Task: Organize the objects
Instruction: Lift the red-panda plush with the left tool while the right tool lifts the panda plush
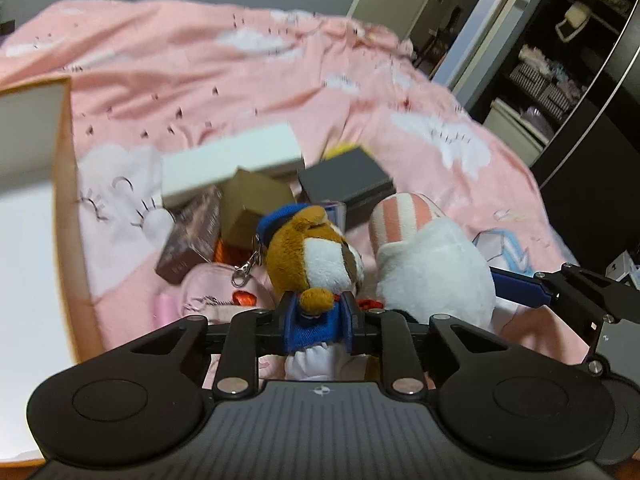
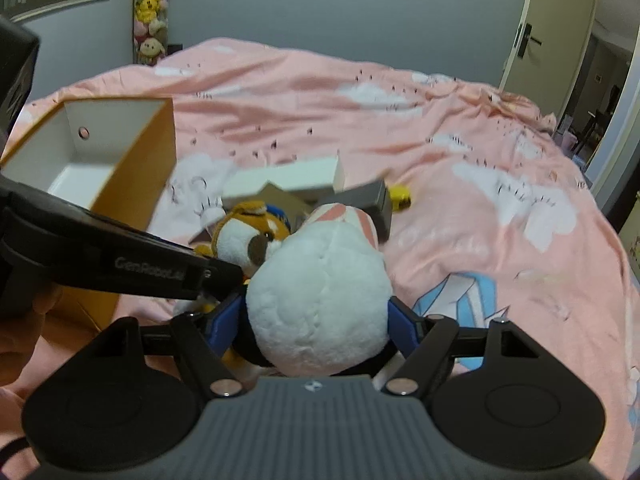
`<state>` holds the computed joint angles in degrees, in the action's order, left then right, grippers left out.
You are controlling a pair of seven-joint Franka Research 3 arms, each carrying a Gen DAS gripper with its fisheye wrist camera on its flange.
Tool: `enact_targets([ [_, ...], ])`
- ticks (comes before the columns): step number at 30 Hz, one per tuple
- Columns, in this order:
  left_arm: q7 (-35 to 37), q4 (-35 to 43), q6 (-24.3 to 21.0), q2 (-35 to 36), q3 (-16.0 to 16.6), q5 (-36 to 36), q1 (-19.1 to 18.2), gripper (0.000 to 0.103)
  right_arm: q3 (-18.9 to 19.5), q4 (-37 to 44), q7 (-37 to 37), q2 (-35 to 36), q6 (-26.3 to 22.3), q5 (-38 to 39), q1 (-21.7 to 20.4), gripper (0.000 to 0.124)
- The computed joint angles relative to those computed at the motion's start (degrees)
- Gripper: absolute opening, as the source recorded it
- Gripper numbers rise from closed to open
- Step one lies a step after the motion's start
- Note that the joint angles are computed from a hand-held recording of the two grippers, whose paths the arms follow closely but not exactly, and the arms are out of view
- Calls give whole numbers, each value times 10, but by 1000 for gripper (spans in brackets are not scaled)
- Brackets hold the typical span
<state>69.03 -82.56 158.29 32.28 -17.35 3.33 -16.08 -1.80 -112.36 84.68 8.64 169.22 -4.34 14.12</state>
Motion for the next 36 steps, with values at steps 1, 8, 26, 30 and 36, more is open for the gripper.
enact_targets([
  [1,0,-14,13,-10,0,0,3,25,0,-2,0,-5,2,0,1,76],
  [8,-11,-112,87,-92,-6,-9,31,24,55,0,-131,-31,12,159,-26,76],
  [26,-226,-247,37,-253,87,169,47,23,126,186,-454,68,-75,449,28,75],
  [30,-179,-231,-3,-230,72,120,68,22,112,223,-410,110,-105,382,50,75],
  [36,-92,-197,-42,-183,53,34,89,21,86,260,-335,149,-155,279,68,75],
])
